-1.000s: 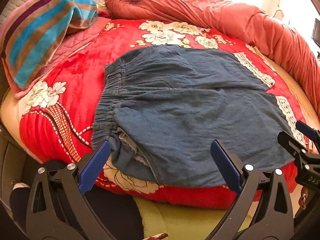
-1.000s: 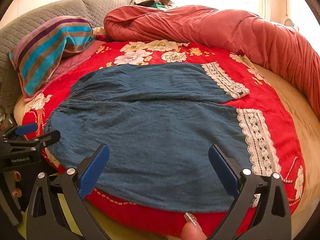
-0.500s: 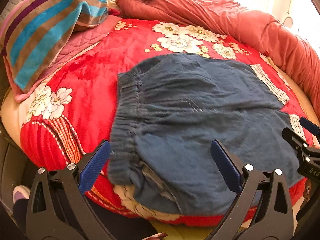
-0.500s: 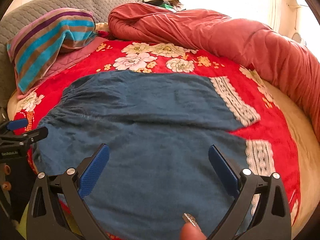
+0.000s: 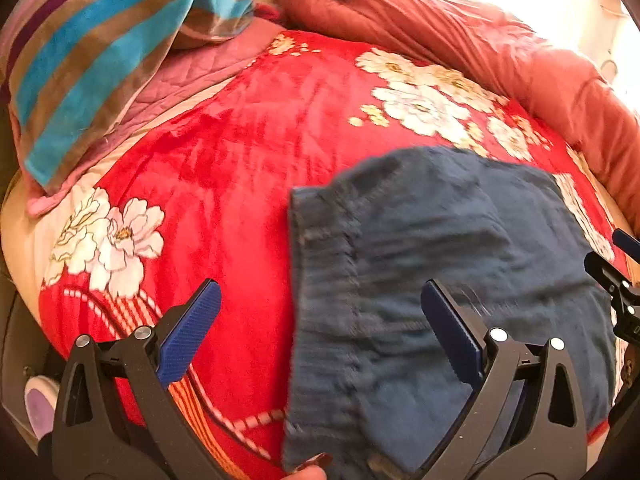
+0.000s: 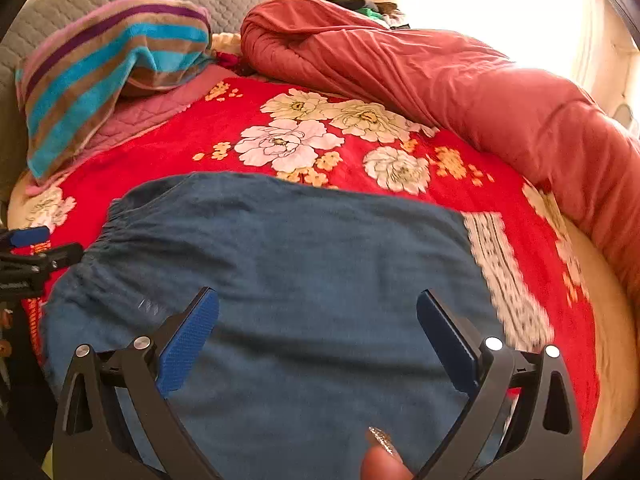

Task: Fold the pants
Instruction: 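Grasp the elastic waistband with the left tool while the right tool grasps the waistband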

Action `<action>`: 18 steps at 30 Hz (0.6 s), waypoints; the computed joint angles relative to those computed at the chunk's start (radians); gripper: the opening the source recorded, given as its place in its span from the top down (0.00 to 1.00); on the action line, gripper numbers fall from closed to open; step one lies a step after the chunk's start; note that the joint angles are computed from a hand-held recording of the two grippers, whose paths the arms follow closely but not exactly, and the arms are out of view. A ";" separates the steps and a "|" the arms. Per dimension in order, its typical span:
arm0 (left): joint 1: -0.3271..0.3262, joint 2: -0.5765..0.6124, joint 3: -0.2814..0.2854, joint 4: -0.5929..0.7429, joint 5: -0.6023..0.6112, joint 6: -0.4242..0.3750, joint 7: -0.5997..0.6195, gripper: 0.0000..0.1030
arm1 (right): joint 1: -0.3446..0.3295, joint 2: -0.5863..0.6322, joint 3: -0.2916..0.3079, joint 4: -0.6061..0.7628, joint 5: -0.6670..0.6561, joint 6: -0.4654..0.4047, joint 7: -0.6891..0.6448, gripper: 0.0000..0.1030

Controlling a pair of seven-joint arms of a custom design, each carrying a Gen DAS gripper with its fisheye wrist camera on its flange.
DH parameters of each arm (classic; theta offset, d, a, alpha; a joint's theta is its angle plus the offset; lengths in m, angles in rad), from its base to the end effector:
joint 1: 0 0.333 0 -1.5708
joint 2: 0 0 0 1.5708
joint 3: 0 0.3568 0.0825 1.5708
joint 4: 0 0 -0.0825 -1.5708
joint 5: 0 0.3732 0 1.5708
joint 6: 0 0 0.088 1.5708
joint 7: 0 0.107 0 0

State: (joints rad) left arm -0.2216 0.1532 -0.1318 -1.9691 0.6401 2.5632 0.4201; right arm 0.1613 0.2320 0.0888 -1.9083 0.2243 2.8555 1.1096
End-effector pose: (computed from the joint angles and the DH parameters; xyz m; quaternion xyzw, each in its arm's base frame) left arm 0.5805 -0.2195 0.4869 -0.7783 0.5507 -0.2029 0.2233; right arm 0.6406 0.1460 0.5056 -0.8061 0.4730 -0.2222 0.2777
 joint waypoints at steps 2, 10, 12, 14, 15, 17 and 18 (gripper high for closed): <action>0.014 0.016 0.007 0.018 -0.024 -0.001 0.019 0.09 | 0.000 0.041 0.006 0.060 -0.009 -0.026 -0.020 0.04; 0.049 0.104 0.021 0.114 -0.153 -0.005 0.177 0.09 | 0.006 0.277 0.039 0.411 -0.037 -0.255 -0.151 0.04; 0.051 0.128 0.025 0.136 -0.178 -0.003 0.220 0.09 | 0.014 0.332 0.039 0.493 -0.044 -0.298 -0.166 0.04; 0.047 0.155 0.037 0.165 -0.177 -0.004 0.251 0.09 | 0.029 0.386 0.032 0.578 -0.064 -0.337 -0.183 0.04; 0.043 0.169 0.045 0.178 -0.169 0.001 0.264 0.09 | 0.034 0.406 0.030 0.609 -0.071 -0.349 -0.192 0.04; 0.044 0.189 0.046 0.197 -0.184 0.000 0.304 0.09 | 0.043 0.453 0.028 0.691 -0.084 -0.405 -0.211 0.04; 0.045 0.199 0.045 0.207 -0.194 0.001 0.326 0.09 | 0.051 0.485 0.022 0.749 -0.095 -0.444 -0.215 0.04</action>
